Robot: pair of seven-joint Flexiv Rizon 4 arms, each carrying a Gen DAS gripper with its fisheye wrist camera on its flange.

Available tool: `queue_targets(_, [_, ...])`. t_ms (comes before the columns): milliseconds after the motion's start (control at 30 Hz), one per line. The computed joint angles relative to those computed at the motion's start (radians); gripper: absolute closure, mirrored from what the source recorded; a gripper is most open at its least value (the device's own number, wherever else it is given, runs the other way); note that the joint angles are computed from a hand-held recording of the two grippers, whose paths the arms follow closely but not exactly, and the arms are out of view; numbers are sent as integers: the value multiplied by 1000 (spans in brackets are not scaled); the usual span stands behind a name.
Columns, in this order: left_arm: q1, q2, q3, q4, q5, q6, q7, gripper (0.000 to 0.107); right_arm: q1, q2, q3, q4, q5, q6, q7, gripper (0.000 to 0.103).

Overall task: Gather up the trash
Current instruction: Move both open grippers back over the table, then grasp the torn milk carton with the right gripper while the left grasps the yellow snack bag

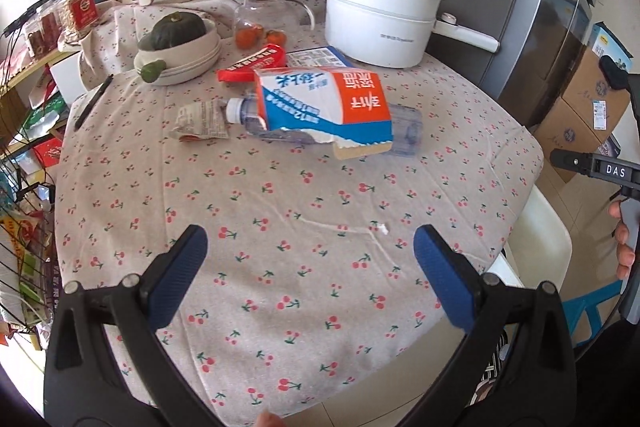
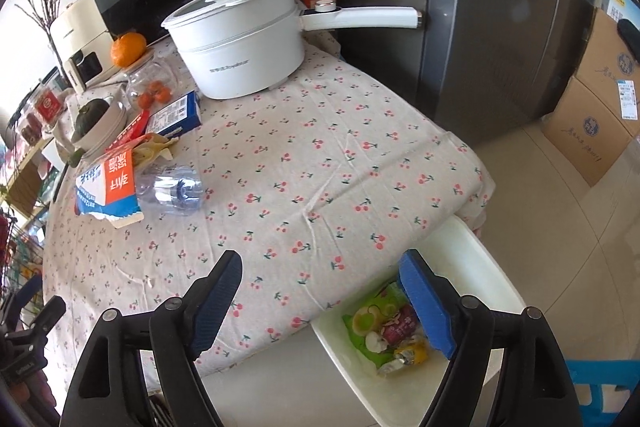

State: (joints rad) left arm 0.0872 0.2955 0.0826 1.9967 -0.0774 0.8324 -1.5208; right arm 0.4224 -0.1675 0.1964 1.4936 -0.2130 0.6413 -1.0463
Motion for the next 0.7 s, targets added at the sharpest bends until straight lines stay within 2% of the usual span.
queue_targets(300, [65,-2,38,-26,26,-30,1,4,73,-80,17,-70,-29,24,16,18])
queue_targets(500, [84,2,63,-17,-2,-36,25,4,119,-182,54,-196,61,90,-142,17])
queue_targets(600, [98,5,62,-18,17,-43,38,4,176,-207,23,-175,-30,144,-149,17])
queue_targets(700, [111,7,68,-20,21,-50,41,4,230,-240,1,-170,-119,138,-137,17])
